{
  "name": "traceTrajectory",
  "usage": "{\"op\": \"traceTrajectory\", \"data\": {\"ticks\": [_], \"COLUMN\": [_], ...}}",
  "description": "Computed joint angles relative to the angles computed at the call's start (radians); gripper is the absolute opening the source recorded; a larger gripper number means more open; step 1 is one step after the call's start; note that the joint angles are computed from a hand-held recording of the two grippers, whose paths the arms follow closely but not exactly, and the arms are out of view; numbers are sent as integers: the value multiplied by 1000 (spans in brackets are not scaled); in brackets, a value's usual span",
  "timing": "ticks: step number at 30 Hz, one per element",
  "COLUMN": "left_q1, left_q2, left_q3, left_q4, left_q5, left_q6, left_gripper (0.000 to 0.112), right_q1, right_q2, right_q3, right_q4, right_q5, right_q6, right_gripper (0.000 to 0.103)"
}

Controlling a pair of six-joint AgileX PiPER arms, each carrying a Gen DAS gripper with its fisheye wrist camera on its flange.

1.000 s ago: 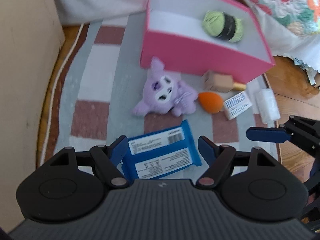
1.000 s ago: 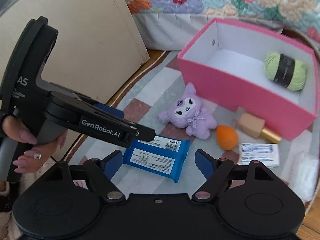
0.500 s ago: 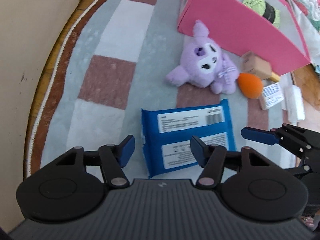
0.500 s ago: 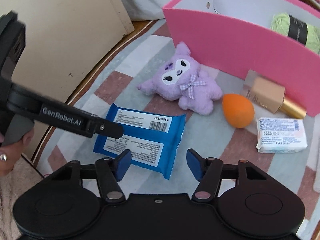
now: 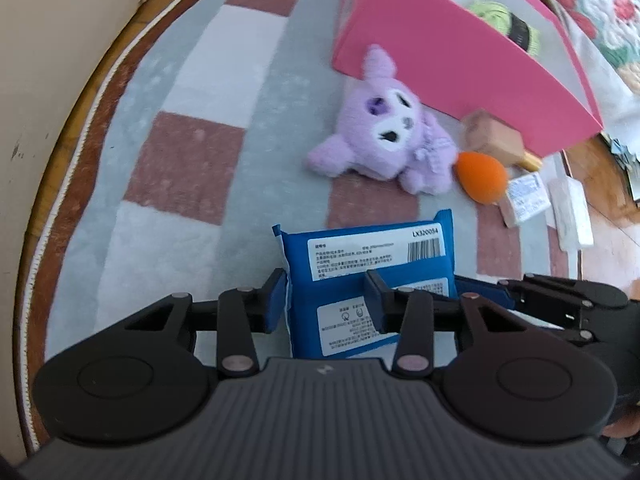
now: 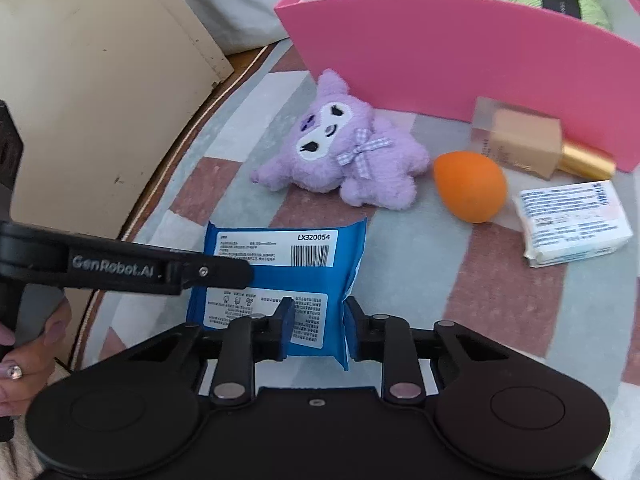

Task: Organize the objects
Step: 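Grasp the blue wipe pack with the left gripper and lift it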

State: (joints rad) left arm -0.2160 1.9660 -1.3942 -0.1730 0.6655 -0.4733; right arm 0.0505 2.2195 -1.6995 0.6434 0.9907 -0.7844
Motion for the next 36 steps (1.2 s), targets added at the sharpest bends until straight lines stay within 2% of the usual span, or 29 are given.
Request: {"op": "traceTrajectory", "data": {"ticks": [4,8,12,18,24,31,36], "left_q1": [-48,-80,-131,-196,-261,-291,-286], "left_q2": [4,-39,-82,-170,-205,-180,-139], "left_q3": [-11,28,69,139,98,-66,-211], "left_q4": [77,116,242,363,450,452,401], "left_q5": [-5,-63,-111,-172,-123,-15,67], "left_q6": [-64,-119,-249,-420,-491,-424,-335], "left_gripper": [40,40,40,40,40,40,40], "right_q1": [-14,-22,-45,-60,-94,-145,-164], "right_q2": [-21,-61,-101,-193,-261,-283,-272], "right_q3": [35,79,88,136,136,55,-25], "right_q4": [3,-8,9,-18,-39,-27,-24], "right_q5": [-24,-59,-34,-30,5,65,100], "right_q6": [-13,-50,-78,-137,-146,-114,-74], "right_gripper": [30,30,30,39,45,51,53]}}
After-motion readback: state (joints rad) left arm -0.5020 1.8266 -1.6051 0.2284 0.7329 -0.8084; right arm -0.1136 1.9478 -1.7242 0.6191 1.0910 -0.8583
